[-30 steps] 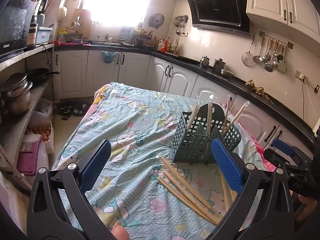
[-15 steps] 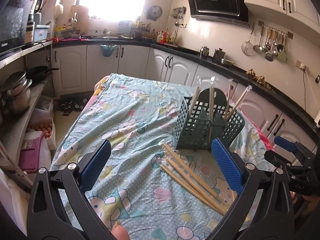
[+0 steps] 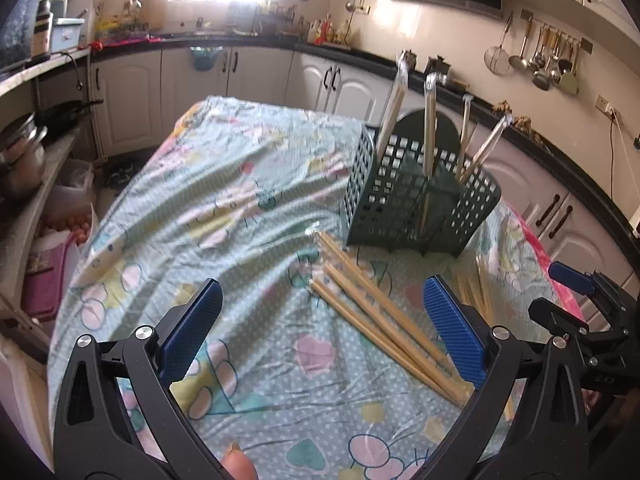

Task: Organize utensils
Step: 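Pull both tools back from the caddy toward the remaining chopsticks, then close the left tool on a wrapped chopstick while the right tool grasps another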

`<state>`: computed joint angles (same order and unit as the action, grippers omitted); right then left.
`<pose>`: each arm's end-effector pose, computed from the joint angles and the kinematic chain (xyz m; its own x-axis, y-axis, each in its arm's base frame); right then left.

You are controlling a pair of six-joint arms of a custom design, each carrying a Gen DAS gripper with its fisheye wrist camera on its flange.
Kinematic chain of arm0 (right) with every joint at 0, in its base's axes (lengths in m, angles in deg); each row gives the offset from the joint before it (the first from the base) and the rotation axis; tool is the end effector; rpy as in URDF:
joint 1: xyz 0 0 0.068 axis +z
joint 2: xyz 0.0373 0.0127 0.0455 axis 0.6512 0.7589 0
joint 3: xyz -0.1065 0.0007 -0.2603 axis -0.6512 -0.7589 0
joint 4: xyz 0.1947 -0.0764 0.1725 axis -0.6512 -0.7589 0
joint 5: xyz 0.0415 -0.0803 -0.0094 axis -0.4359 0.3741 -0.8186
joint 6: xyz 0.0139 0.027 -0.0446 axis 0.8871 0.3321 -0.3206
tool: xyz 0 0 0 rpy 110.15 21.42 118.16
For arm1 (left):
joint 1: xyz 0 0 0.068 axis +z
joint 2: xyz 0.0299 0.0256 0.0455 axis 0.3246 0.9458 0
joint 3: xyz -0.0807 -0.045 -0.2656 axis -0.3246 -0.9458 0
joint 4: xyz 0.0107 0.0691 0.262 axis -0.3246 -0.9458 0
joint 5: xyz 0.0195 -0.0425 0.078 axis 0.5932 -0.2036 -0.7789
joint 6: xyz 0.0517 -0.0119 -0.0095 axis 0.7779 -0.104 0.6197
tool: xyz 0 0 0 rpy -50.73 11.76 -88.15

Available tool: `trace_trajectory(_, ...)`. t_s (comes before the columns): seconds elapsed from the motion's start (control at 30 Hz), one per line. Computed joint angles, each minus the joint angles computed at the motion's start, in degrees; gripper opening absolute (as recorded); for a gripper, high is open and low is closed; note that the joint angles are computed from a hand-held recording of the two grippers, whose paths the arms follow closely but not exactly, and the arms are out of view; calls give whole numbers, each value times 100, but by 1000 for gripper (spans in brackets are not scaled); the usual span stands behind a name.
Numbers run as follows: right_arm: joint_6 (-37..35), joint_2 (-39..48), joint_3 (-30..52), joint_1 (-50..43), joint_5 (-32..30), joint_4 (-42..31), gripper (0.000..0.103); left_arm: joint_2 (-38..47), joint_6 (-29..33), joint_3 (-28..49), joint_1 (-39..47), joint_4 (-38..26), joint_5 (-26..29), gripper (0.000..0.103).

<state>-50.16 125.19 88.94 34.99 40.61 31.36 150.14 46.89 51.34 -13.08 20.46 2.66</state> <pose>0.1983 -0.0100 0.2826 -0.5980 -0.1596 -0.7854 -0.2500 0.9682 -0.0064 0.2450 -0.1485 0.2771 -0.6669 -0.0027 -0.7452 0.2330 0.9491 -0.2121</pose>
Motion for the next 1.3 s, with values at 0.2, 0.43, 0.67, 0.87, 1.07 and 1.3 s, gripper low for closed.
trace_trajectory(0.2,-59,228,-4,-147,-68,-1,73,217,-189,-89,-26,101,308,83)
trace_trajectory(0.43,-79,599,27,-221,-104,8,54,521,-371,-125,-36,225,853,55)
trace_trajectory(0.67,60,1604,475,-309,-370,-267,33,825,-570,-27,218,250,1280,38)
trace_trajectory(0.87,283,2230,902,-104,-88,-328,32,1195,-741,233,499,178,1729,38)
trace_trajectory(1.07,615,2770,1173,124,478,-251,32,1578,-719,573,702,72,1915,37)
trace_trajectory(1.3,752,3219,1399,-34,436,-205,32,2001,-761,863,888,-13,2192,34)
